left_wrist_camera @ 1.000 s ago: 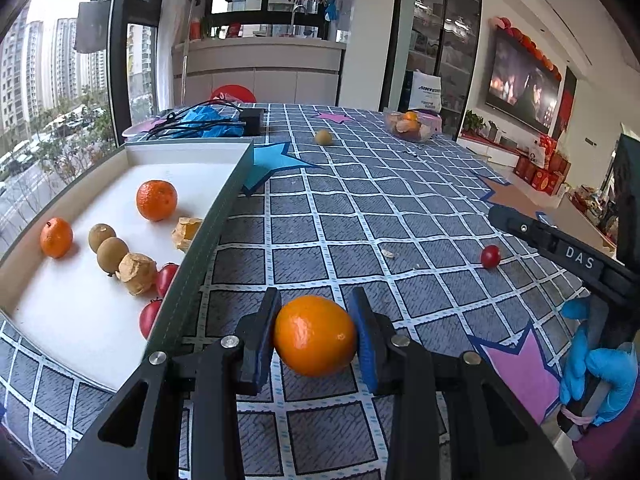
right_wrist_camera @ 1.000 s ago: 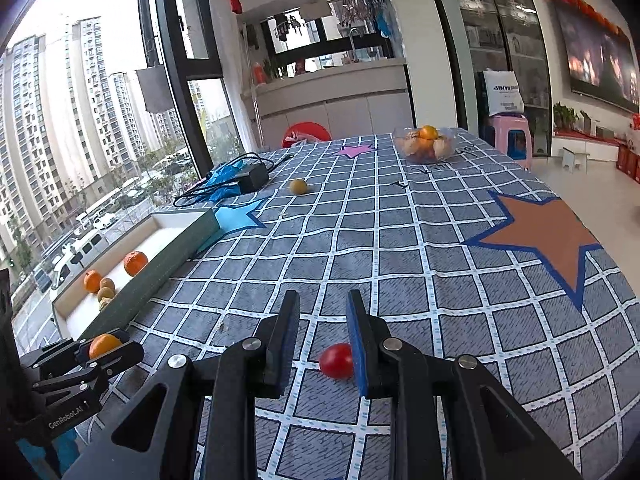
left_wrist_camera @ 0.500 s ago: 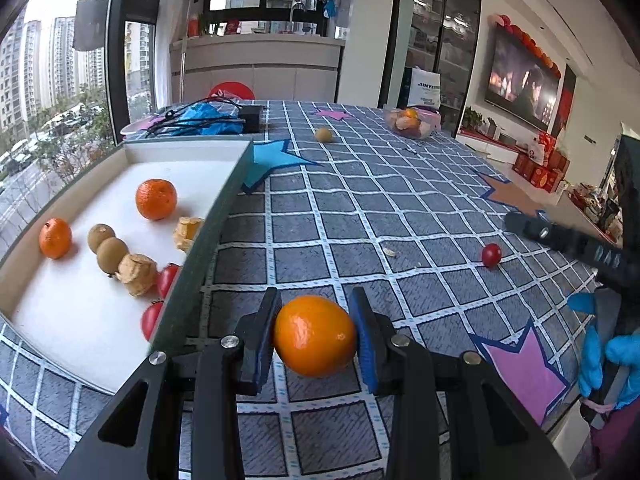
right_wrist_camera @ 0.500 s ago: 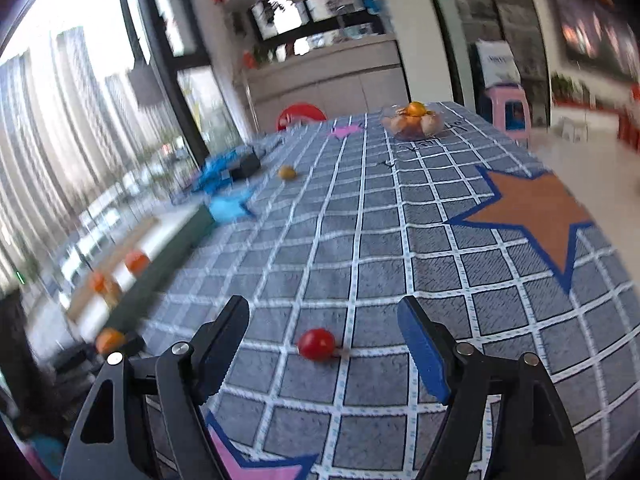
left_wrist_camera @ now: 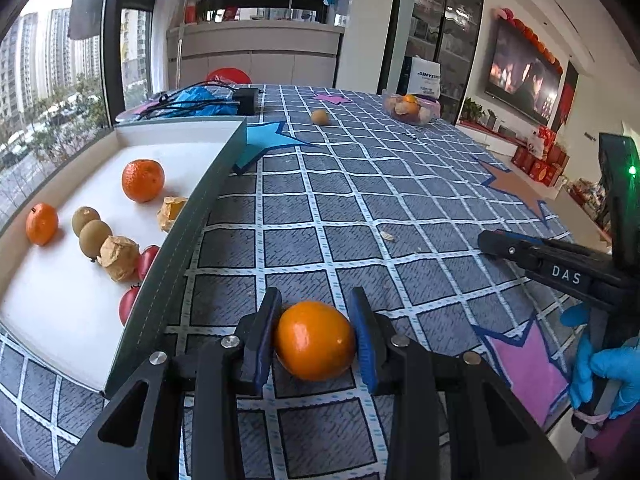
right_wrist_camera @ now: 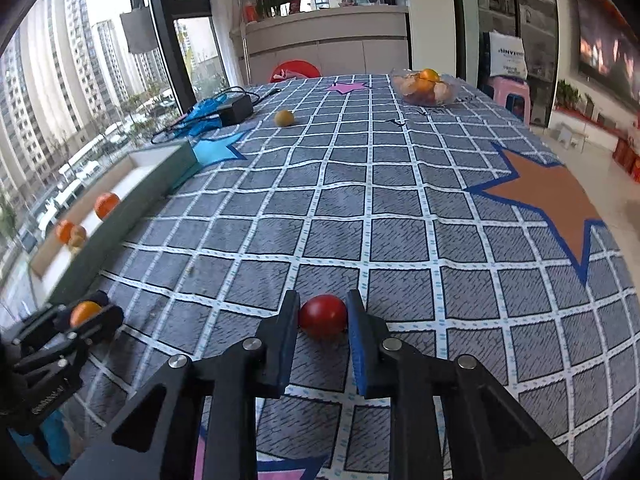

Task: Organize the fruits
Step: 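Carry the orange over the tray and open the left tool while the right tool drops the tomato there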

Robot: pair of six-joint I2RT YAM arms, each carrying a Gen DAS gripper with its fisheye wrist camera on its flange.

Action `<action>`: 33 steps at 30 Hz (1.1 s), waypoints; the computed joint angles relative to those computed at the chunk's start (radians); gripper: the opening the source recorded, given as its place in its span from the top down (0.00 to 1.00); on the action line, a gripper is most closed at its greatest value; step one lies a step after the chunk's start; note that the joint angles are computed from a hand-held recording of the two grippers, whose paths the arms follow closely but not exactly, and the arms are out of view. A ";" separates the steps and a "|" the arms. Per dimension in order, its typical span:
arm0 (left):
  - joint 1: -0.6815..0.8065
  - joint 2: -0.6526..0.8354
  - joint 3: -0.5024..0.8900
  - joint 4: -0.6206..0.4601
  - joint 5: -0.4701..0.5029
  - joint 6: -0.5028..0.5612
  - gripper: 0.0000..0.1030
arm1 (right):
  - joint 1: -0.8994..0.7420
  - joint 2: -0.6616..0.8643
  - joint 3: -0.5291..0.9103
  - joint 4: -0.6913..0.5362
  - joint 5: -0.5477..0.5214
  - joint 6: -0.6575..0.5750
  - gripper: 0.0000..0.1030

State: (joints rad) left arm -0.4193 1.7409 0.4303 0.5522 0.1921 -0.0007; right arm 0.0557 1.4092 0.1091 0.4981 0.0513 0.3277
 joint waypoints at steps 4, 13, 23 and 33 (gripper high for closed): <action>0.017 -0.059 -0.015 -0.025 0.015 0.001 0.63 | -0.016 -0.077 0.007 -0.073 -0.043 0.014 0.76; 0.083 -0.181 0.035 -0.169 -0.004 0.051 0.63 | 0.054 -0.140 0.113 -0.222 -0.080 0.073 0.76; 0.274 -0.115 0.175 -0.249 -0.011 0.113 0.63 | 0.253 0.092 0.423 -0.304 -0.072 0.116 0.76; 0.385 0.050 0.323 -0.277 0.009 0.129 0.63 | 0.374 0.420 0.812 -0.423 -0.094 0.108 0.76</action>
State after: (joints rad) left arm -0.0338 1.7913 0.7531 0.2753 0.2009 0.1280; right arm 0.4293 1.8293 0.9211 0.0747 -0.0423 0.4358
